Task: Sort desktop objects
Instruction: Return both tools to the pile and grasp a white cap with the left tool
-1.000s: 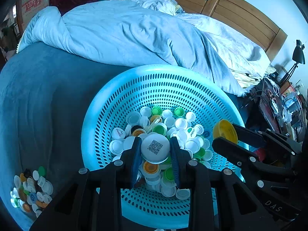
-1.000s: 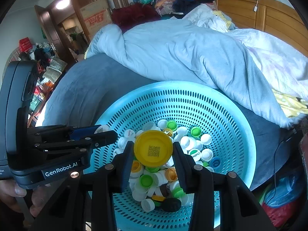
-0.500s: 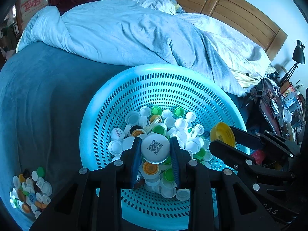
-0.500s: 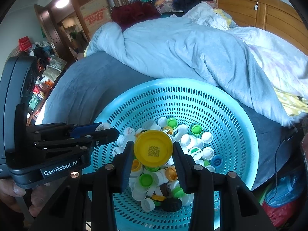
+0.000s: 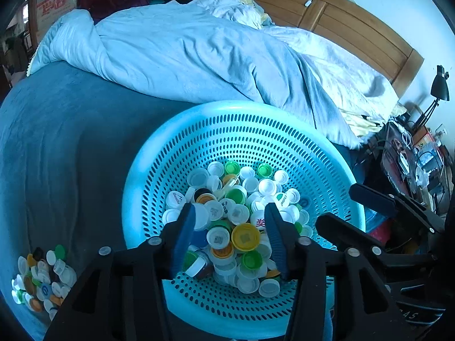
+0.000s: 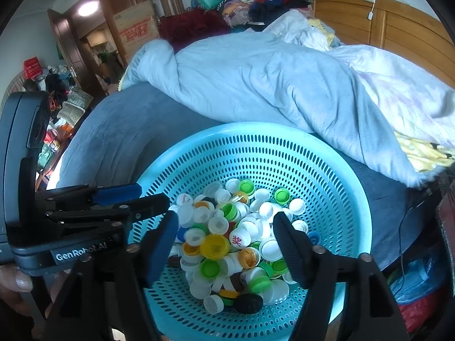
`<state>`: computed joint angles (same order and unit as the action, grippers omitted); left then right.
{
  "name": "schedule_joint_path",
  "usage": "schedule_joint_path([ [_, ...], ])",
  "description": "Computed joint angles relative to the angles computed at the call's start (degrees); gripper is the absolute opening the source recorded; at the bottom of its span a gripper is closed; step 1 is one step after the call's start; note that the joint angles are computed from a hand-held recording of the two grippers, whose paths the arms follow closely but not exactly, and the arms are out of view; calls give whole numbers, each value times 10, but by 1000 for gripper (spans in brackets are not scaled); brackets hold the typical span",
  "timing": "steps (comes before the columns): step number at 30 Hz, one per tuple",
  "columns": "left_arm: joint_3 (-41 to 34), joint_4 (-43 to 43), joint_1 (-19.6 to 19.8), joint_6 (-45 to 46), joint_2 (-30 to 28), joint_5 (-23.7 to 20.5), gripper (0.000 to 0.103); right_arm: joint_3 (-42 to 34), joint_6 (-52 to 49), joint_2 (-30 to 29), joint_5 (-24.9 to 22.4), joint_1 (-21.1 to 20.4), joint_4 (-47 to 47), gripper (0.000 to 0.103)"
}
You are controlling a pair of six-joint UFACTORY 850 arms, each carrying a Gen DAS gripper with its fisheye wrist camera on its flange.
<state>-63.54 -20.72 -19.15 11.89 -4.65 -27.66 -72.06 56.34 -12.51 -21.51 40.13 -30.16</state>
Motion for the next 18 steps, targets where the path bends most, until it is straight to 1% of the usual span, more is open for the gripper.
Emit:
schedule_joint_path([
  [3,16,-25,13,30,17,9,49,-2,-2,2,2,6,-1,77],
  [6,59,-52,46,67,60,43,49,-8,-14,0,2,20,1,81],
  [8,90,-49,72,76,89,66,49,-15,-36,-5,0,31,13,82],
  [9,120,-67,101,104,115,85,49,-18,-43,-8,-1,35,17,82],
  [11,156,-80,147,123,145,105,49,-29,-73,-20,-1,47,39,83],
  [13,209,-142,218,200,188,134,49,-37,-95,-31,-3,55,58,85],
  [14,229,-148,246,213,203,147,49,-44,-112,-38,-5,61,72,85],
  [15,248,-172,284,246,214,150,49,-52,-129,-46,-8,65,86,85],
  [16,266,-206,330,290,221,147,49,-57,-137,-51,-10,69,93,85],
  [17,279,-219,363,311,224,149,49,-65,-153,-59,-14,73,105,85],
  [18,296,-219,408,324,223,160,49,-74,-164,-67,-18,78,112,85],
])
